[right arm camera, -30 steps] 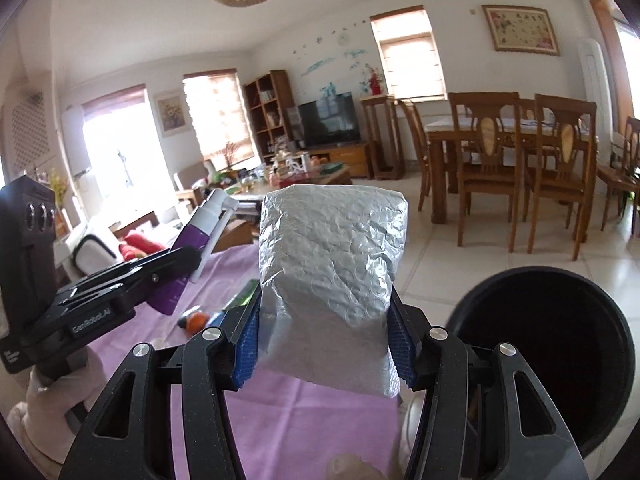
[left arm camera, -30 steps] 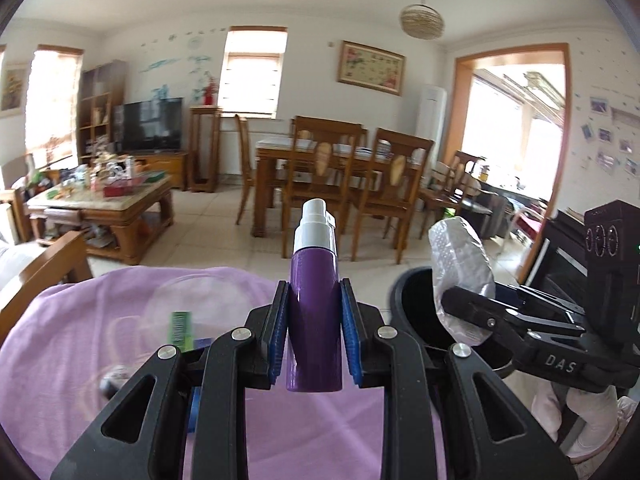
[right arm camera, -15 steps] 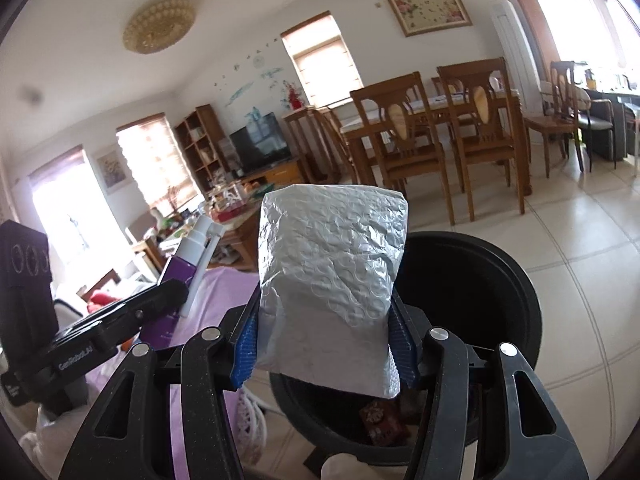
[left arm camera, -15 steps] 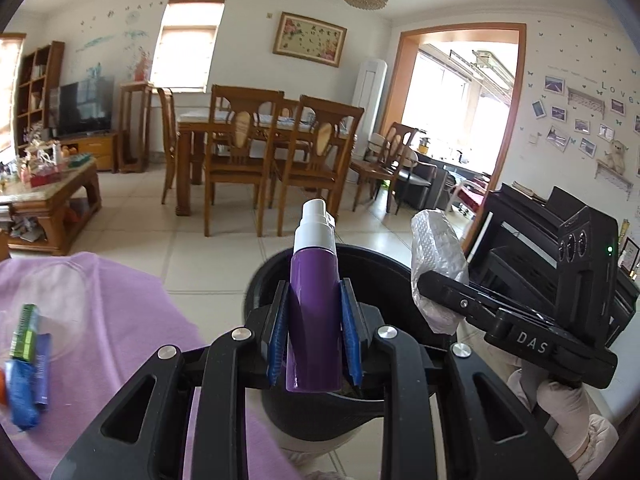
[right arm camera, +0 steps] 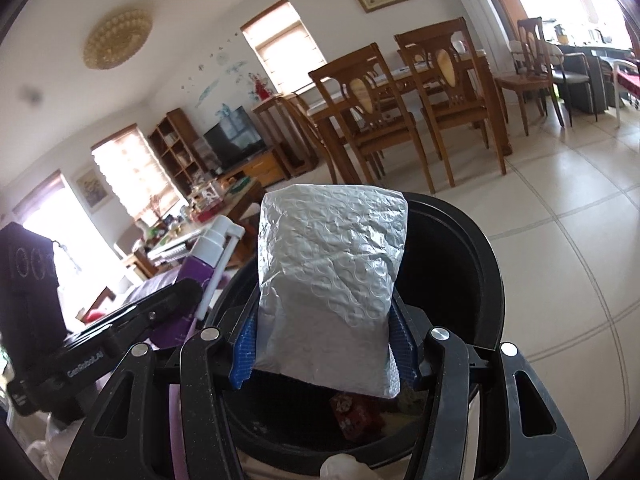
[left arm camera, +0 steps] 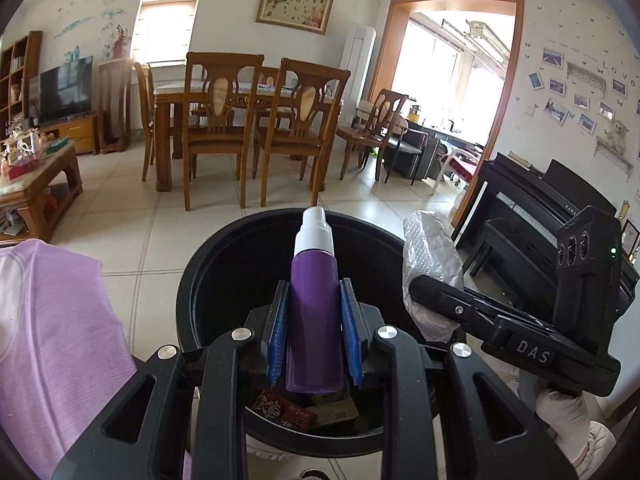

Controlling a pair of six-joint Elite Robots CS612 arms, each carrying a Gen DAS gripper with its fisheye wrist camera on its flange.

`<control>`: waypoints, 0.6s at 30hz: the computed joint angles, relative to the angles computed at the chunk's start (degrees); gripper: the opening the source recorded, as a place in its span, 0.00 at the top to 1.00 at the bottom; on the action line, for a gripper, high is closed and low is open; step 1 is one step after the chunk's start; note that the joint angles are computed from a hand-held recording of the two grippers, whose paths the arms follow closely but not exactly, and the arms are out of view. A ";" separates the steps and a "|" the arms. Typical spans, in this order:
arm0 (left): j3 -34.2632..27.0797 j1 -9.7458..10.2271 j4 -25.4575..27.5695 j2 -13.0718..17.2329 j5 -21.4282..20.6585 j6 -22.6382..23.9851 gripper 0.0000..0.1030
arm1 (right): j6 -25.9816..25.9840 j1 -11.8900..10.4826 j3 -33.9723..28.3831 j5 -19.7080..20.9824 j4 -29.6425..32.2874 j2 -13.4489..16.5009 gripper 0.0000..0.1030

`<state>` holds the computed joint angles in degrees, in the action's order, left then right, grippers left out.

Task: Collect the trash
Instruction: 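Carry both items over the black bin and open the left gripper, then release the foil bag into the bin and move both grippers back to the table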

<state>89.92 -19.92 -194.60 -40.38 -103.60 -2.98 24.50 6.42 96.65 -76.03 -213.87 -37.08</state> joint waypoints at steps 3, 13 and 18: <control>-0.24 -0.37 0.87 0.21 0.85 0.36 0.76 | 0.75 0.16 -0.34 -0.24 0.12 0.33 0.46; -0.33 -0.47 1.79 0.18 1.86 1.41 0.75 | 1.76 0.62 -0.83 -0.35 1.50 0.58 0.39; 0.68 -0.46 0.42 -0.52 2.45 1.03 0.73 | 1.72 0.87 -0.99 -0.25 2.19 0.52 0.31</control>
